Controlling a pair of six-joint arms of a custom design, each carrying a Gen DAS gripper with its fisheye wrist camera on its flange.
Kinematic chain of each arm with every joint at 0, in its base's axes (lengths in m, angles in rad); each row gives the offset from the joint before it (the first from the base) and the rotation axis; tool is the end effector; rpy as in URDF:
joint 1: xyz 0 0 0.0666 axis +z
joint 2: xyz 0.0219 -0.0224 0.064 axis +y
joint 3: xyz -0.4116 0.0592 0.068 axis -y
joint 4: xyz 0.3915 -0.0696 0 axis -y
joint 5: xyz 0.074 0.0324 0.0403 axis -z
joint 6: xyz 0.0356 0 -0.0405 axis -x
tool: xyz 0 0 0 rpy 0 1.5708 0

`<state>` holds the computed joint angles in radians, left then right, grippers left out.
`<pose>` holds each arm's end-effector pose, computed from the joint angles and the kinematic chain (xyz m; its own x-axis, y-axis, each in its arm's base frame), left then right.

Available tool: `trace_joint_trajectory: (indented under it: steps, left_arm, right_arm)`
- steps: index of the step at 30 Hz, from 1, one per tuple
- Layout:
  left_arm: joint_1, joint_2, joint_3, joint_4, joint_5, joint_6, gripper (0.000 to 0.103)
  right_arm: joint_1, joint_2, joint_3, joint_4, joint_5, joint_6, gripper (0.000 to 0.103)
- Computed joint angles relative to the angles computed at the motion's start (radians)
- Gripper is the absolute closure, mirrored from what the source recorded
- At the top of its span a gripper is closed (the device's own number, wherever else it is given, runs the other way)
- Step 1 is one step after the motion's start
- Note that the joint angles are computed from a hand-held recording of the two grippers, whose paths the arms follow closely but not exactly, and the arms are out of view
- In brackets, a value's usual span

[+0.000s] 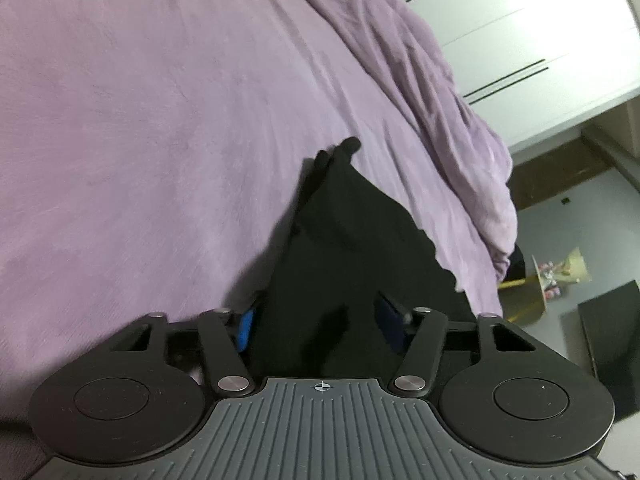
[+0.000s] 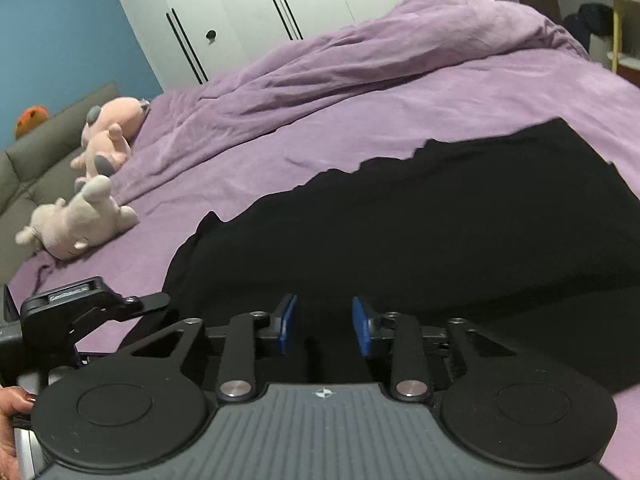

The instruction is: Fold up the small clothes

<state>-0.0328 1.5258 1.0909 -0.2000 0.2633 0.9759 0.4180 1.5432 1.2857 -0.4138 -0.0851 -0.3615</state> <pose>0.5129 -0.0265 0.3155 -0.5319 -0.7826 -0.3234 -0.3558 0.5531 -0.7533 0.4949 0.2227 0.3760 -0.6963 0.0763 -0.7137 -0.2342 0.9158 0.3264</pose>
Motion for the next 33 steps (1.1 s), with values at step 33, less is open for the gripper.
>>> trace_joint_trajectory:
  steps: [33]
  left_arm:
    - [-0.131, 0.066, 0.333, -0.341, -0.153, -0.313, 0.091]
  right_arm:
    - [-0.208, -0.203, -0.21, 0.025, -0.064, -0.141, 0.081]
